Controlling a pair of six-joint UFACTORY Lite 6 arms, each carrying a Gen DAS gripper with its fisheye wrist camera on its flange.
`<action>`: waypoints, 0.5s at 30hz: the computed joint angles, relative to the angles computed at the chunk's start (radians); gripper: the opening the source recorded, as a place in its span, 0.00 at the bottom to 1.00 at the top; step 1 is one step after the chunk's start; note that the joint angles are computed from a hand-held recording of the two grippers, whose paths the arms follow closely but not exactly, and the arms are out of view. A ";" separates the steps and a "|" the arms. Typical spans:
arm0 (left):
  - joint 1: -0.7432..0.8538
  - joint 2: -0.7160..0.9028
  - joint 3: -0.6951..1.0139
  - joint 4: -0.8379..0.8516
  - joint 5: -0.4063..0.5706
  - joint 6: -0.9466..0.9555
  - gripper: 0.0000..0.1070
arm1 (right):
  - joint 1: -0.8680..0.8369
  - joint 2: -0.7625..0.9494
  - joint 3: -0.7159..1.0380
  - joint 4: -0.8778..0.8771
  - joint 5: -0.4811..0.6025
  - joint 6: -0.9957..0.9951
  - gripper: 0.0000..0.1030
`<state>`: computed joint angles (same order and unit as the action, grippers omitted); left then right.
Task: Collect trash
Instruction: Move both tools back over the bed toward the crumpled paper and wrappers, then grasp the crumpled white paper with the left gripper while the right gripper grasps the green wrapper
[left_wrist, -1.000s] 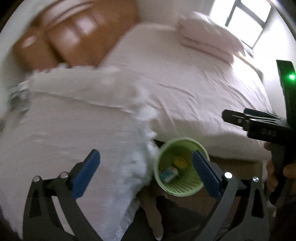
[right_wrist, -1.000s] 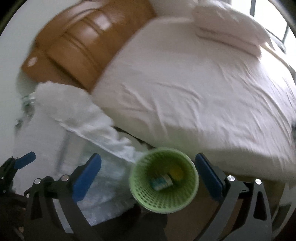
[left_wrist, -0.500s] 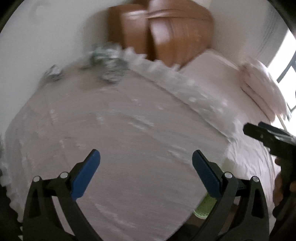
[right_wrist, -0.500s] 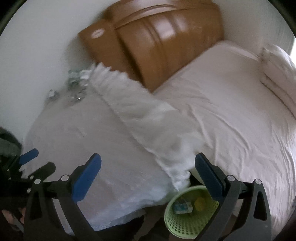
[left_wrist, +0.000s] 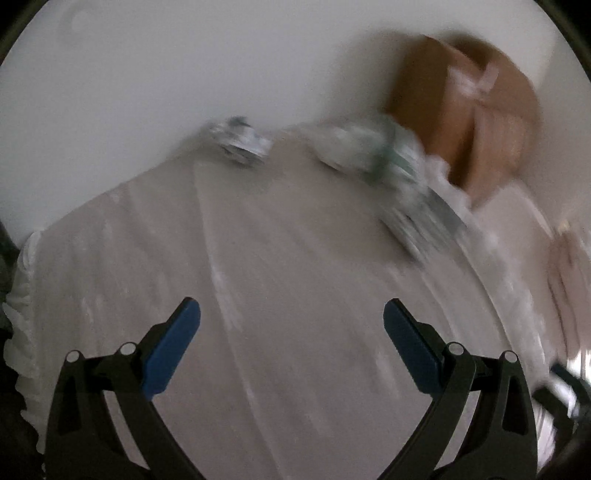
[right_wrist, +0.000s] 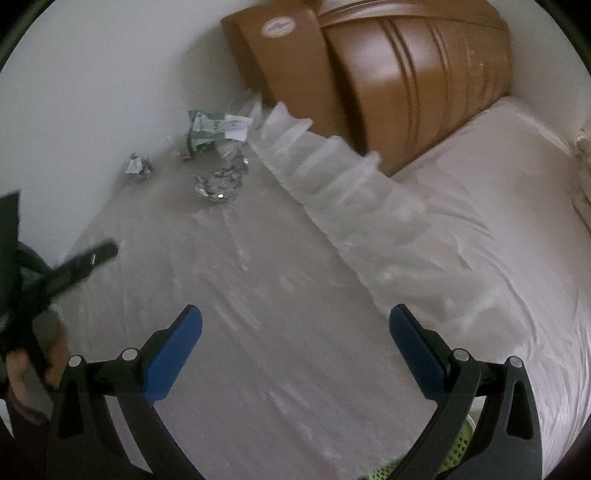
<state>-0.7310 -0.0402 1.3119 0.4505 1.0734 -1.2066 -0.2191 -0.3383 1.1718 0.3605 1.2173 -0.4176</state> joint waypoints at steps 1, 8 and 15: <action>0.041 0.018 0.010 -0.006 -0.014 0.015 0.89 | 0.039 0.014 0.007 -0.010 -0.019 0.032 0.98; 0.332 0.342 0.298 -0.061 -0.116 0.117 0.89 | 0.171 0.101 0.066 -0.046 -0.082 0.145 0.98; 0.425 0.617 0.596 -0.117 -0.054 0.176 0.89 | 0.325 0.306 0.257 -0.091 -0.158 0.240 0.98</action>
